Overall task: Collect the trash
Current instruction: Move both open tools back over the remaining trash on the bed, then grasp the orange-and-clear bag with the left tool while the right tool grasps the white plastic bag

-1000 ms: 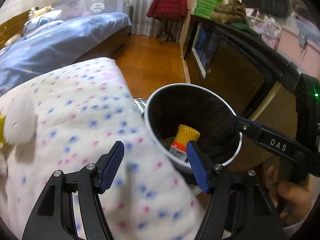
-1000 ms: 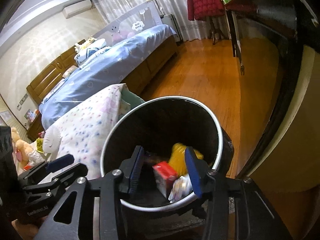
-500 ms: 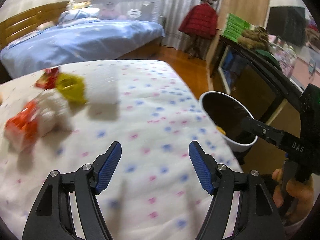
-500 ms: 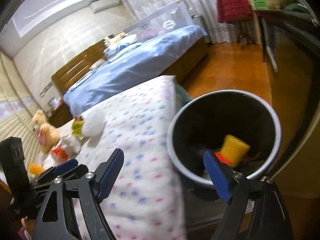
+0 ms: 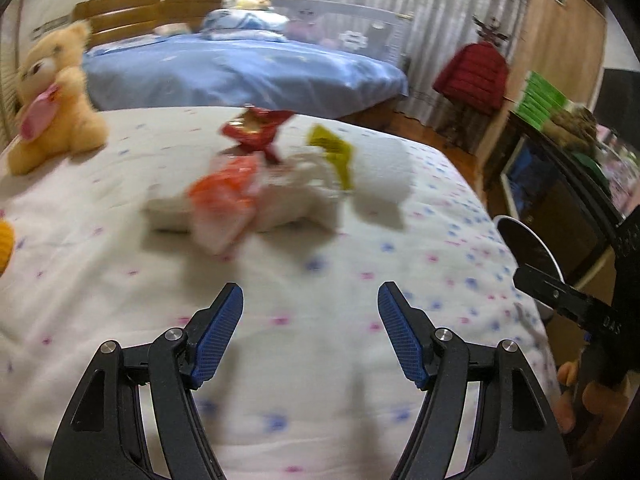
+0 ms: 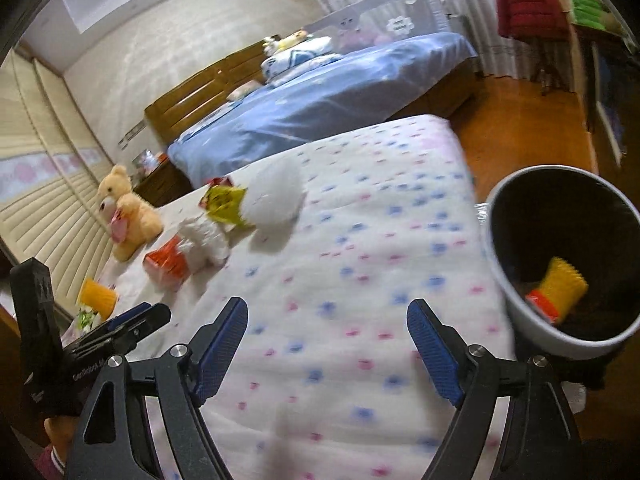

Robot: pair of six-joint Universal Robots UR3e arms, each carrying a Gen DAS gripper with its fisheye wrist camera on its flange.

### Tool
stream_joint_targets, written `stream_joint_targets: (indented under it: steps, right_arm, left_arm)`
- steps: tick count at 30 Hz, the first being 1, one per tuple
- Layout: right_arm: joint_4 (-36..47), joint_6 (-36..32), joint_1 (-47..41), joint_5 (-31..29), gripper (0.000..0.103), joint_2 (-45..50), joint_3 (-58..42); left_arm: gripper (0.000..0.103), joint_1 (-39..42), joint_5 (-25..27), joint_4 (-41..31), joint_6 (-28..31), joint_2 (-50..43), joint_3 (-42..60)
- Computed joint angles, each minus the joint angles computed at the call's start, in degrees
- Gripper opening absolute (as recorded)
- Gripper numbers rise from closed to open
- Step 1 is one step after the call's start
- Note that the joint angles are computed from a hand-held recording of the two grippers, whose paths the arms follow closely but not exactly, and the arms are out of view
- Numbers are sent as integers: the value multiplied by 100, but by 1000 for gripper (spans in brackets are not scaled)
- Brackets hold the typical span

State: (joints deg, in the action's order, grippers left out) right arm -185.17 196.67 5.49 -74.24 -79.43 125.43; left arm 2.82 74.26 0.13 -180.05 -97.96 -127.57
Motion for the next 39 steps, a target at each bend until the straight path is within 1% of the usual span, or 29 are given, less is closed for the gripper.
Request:
stream_joint_targets:
  steps: [3,8,15,18,22,24,26,28,30,32,35,36,37,38,39]
  right_arm:
    - [53,13,274,-57,83,322,-368]
    - [226,-6,647,-66,83,917,-1120]
    - [527,-58,957,-112,82,1579,-2118]
    - [747,-89,1010,-37,74,1823,-2547]
    - [1116,-181,1087,28,60,2177,-3151]
    - [1336,-204,1108,93,57,2367,-3476]
    - [1518,-215,1133,125,57,2536,-3778]
    - [1703,-258,1163,149,54,2698,-4075]
    - [1862,-293,1200,166,54,2845,-4343]
    - [1965,-321,1211,183,53,2944,-4513]
    - [2165,-346,1235,220,51,3150,-4862]
    - [2231,-354,1242,242,51,3233,-5000]
    - [2272,-359,1243,246,49,3268,-5068]
    - [2333,-368,1247,251,43,3325,-5174]
    - [2371,-369,1251,253,39,3364,-5246]
  left_arm:
    - [71,310,23,65,92,101,-197]
    - [71,831,-241,-33,252,214,-292]
    - [71,978,-302,-221,457,-55,100]
    - [71,944,-260,-258,522,-238,316]
    - [71,895,-233,-341,635,-442,571]
    - [70,930,-334,-442,659,-526,683]
    - [65,949,-408,-523,669,-581,761]
    - [56,972,-490,-662,712,-651,877]
    - [49,984,-563,-736,740,-699,943]
    - [45,993,-628,-794,778,-741,1004]
    - [37,984,-724,-880,849,-798,1091]
    - [32,976,-765,-920,881,-820,1122]
    - [26,968,-815,-953,910,-843,1150]
    - [25,960,-839,-982,928,-869,1184]
    - [20,947,-851,-991,932,-889,1201]
